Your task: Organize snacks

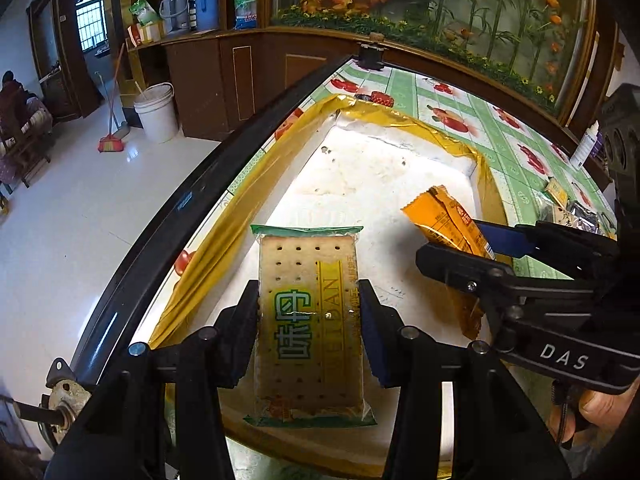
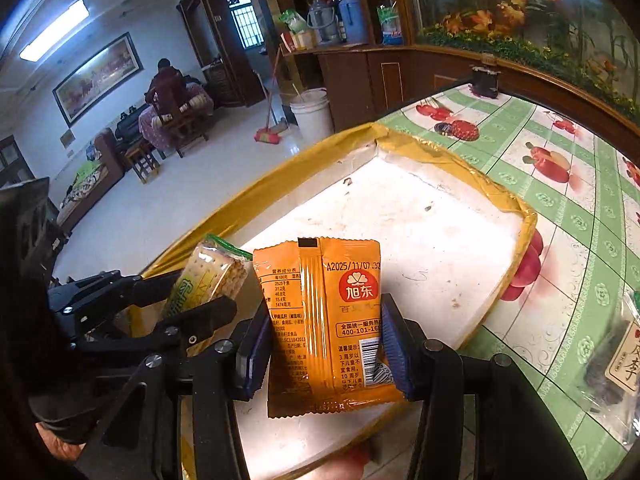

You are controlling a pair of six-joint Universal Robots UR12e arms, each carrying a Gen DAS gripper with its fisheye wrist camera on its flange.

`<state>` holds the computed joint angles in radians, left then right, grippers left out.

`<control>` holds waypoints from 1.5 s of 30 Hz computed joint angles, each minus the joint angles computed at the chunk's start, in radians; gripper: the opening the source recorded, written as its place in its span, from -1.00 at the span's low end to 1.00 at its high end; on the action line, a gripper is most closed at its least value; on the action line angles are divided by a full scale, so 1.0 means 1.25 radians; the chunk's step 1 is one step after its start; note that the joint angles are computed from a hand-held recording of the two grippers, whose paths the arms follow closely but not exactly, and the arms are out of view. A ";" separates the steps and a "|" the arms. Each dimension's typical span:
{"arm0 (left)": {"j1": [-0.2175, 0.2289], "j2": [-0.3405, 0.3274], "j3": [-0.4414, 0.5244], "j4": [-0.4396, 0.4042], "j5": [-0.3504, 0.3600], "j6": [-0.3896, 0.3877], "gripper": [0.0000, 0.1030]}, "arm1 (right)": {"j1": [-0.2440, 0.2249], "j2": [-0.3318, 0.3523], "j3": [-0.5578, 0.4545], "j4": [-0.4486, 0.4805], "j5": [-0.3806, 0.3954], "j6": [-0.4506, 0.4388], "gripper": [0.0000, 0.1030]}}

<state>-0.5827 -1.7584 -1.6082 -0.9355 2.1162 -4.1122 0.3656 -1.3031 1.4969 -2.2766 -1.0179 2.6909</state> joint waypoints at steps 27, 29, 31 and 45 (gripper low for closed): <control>-0.047 -0.053 0.087 0.081 0.005 0.092 0.54 | -0.156 -0.136 0.159 -0.152 0.062 0.112 0.49; -0.053 -0.076 0.113 0.093 -0.012 0.131 0.54 | -0.184 -0.150 0.180 -0.161 0.040 0.130 0.50; -0.057 -0.095 0.136 0.098 -0.033 0.158 0.54 | -0.213 -0.164 0.198 -0.165 0.029 0.143 0.50; -0.058 -0.231 0.313 0.079 -0.144 0.274 0.54 | -0.301 -0.200 0.253 -0.131 -0.023 0.115 0.51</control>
